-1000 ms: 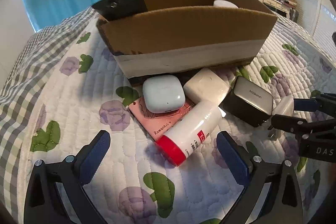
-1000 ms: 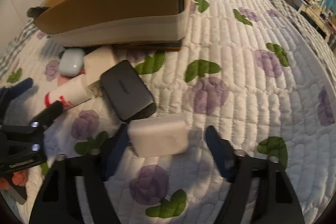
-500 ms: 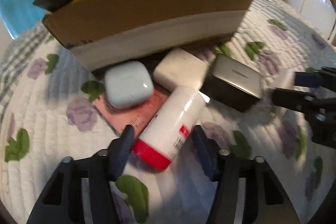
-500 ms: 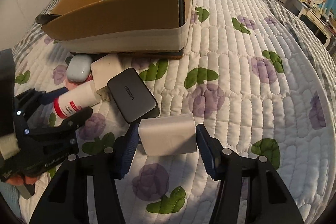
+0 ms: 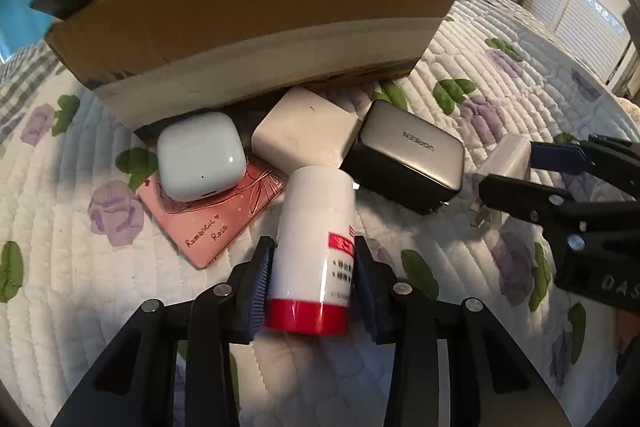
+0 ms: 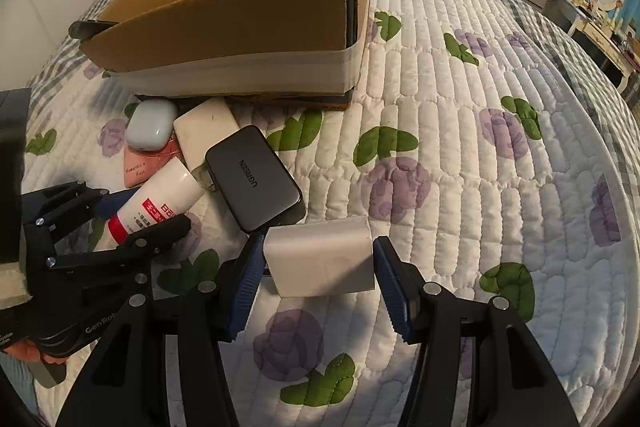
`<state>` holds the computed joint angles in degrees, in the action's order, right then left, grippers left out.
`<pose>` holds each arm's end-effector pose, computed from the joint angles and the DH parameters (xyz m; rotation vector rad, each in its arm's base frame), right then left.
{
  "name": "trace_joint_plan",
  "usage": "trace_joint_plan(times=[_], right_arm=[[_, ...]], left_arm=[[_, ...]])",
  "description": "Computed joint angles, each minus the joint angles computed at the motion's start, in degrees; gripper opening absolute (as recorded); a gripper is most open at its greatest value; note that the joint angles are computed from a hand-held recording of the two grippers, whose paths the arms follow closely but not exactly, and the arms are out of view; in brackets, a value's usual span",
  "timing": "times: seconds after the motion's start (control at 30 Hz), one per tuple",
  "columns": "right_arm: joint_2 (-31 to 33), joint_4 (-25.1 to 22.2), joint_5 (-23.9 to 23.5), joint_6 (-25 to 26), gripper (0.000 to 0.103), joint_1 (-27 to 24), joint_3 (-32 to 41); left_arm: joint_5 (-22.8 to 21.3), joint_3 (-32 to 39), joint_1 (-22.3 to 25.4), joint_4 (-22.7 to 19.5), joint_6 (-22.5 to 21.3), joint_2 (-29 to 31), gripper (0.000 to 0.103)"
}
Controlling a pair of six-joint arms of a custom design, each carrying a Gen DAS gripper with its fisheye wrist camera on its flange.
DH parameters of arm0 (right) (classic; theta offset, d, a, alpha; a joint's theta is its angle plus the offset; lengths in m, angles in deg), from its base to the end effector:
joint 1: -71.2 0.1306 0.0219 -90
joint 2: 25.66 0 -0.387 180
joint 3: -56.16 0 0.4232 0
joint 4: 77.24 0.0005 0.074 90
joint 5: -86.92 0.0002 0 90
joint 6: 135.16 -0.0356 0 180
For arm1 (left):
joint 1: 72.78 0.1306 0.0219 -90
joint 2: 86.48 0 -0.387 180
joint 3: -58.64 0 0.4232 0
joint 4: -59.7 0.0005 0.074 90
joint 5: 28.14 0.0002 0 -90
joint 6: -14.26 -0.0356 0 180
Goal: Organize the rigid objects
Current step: 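Lower the bottle and white charger into the box and release both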
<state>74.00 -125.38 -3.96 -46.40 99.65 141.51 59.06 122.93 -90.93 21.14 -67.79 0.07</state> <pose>0.4813 0.2608 0.3103 -0.6340 2.5982 0.1878 0.4218 -0.1370 0.2608 0.2174 2.6243 -0.0921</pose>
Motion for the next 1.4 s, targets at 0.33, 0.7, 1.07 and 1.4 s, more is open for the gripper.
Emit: trace_joint_plan(times=[0.33,0.7,1.07,1.4], right_arm=[[-4.26,1.76,3.38,0.06,0.055,0.89,-1.65],[-10.05,2.70,3.88,0.88,0.054,3.53,1.81],[-4.08,3.46,2.18,2.74,0.054,3.54,17.37],[11.29,0.59,2.11,3.30,0.054,2.13,36.73]], left_arm=[[-1.37,-1.82,2.13,-1.86,-2.07,-7.92,0.036],[-5.93,3.80,0.74,-3.45,-1.74,-13.97,0.036],[-6.61,18.35,6.10,-2.04,-5.12,-6.83,0.036],[-4.70,29.10,9.23,-1.18,-5.58,8.72,0.036]])
